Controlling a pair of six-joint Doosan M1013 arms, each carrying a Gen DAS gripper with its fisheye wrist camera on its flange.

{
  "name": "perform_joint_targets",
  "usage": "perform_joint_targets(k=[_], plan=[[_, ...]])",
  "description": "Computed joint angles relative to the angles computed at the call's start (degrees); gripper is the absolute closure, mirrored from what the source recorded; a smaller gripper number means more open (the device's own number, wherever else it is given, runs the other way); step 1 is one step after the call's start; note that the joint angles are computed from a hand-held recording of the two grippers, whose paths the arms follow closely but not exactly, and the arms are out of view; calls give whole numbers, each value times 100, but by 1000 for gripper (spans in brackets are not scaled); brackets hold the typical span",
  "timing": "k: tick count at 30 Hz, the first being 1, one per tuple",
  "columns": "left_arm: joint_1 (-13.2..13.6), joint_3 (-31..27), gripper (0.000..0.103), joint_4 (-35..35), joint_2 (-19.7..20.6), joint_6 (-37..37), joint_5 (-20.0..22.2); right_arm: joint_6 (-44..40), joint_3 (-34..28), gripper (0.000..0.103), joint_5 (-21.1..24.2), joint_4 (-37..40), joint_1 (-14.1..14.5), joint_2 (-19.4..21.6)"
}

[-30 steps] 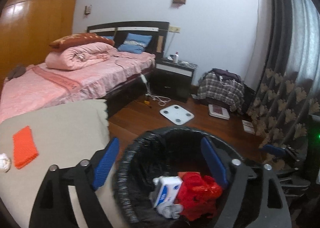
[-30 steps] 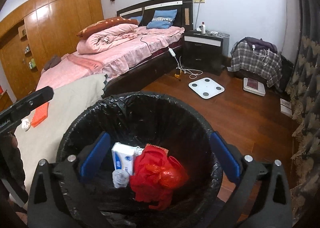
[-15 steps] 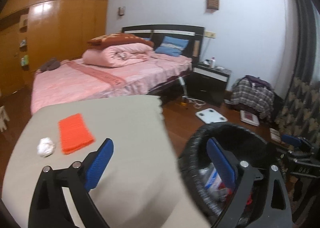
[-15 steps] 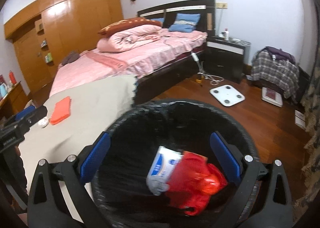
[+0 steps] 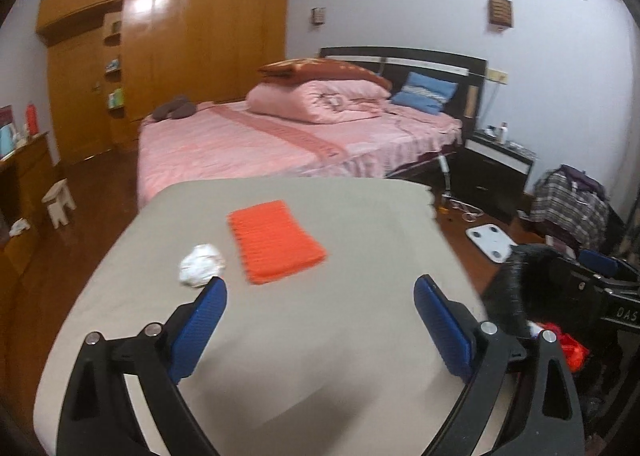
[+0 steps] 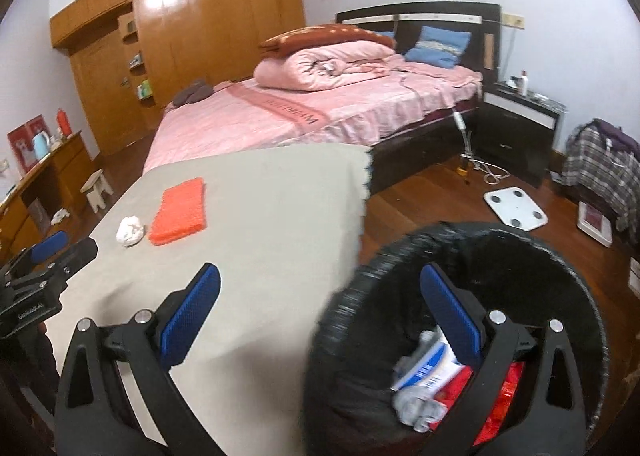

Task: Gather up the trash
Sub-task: 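Move both grippers away from the bin back over the table, then grasp the white tissue with the left gripper while the right grasps the orange foam pad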

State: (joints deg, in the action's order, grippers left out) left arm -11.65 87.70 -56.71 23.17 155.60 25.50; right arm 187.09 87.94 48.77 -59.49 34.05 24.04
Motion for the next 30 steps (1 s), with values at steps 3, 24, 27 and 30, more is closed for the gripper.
perform_joint_targets(k=[3,24,27,30], plan=[[76,-90,10,269,94,-321,-119,-275,-245,6,-130,97,-47,177],[326,-885,10,1296,840,-1539,-354,-1742,-1992,6,-364,812,-440,1453],[345,-1049,10,1399,971,-1669,-383,-1989,-2228,6,-433,979,-486,1617],[371,-1209,10,1479,1092,-1766,-409,-2393,-2555,6,-490,1238,-536,1828]])
